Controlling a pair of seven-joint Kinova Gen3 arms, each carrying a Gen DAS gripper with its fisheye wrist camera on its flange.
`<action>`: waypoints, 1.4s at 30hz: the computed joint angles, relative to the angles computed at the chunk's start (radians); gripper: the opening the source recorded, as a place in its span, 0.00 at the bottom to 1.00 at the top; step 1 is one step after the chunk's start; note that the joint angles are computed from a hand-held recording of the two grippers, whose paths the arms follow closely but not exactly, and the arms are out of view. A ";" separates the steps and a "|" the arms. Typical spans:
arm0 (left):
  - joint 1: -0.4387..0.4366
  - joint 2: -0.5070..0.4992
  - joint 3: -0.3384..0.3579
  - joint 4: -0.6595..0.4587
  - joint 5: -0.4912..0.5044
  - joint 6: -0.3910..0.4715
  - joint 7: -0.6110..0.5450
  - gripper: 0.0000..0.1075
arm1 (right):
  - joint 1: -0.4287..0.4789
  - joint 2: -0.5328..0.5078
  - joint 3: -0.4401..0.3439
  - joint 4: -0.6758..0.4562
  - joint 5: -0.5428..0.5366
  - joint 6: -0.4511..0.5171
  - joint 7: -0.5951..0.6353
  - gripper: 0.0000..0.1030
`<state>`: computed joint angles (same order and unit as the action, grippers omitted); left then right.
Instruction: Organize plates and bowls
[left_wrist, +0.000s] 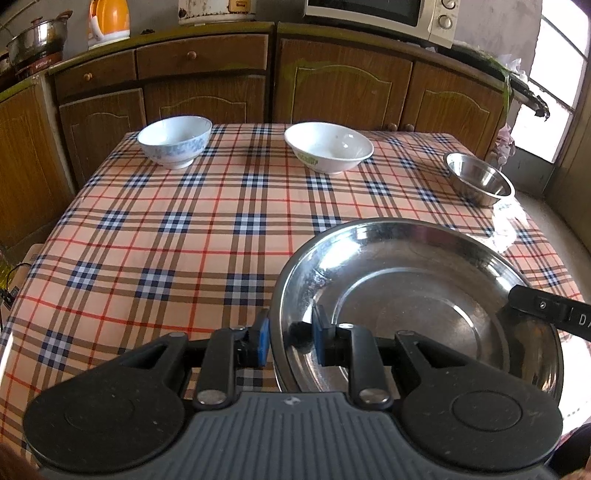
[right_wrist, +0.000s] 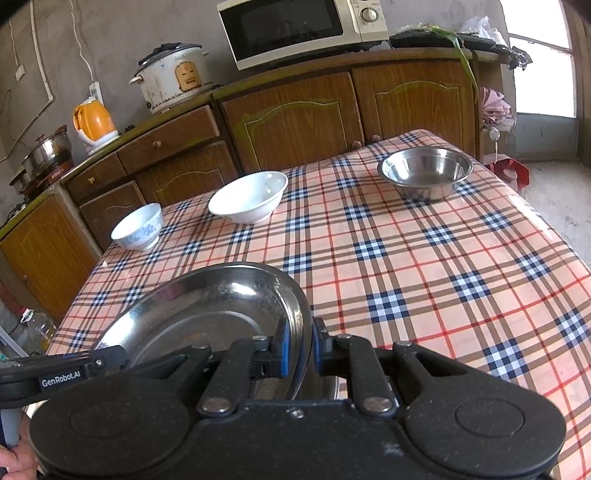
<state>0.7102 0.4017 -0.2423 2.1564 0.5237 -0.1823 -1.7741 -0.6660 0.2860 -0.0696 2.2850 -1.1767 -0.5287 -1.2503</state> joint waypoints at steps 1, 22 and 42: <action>-0.006 0.002 0.004 -0.002 -0.002 0.003 0.001 0.21 | 0.001 0.003 0.000 -0.001 0.001 0.002 0.000 0.17; 0.025 0.075 -0.056 -0.052 -0.093 0.066 0.090 0.22 | -0.008 0.077 0.063 -0.033 0.076 0.080 -0.060 0.17; -0.054 0.137 0.016 -0.083 -0.228 0.065 0.216 0.24 | -0.038 0.126 0.134 -0.060 0.144 0.122 -0.103 0.26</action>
<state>0.6559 0.5382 -0.2268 2.0734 0.2953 -0.1177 -1.5576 -0.7038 0.4122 0.0639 2.2250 -1.0325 -0.4065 -1.3532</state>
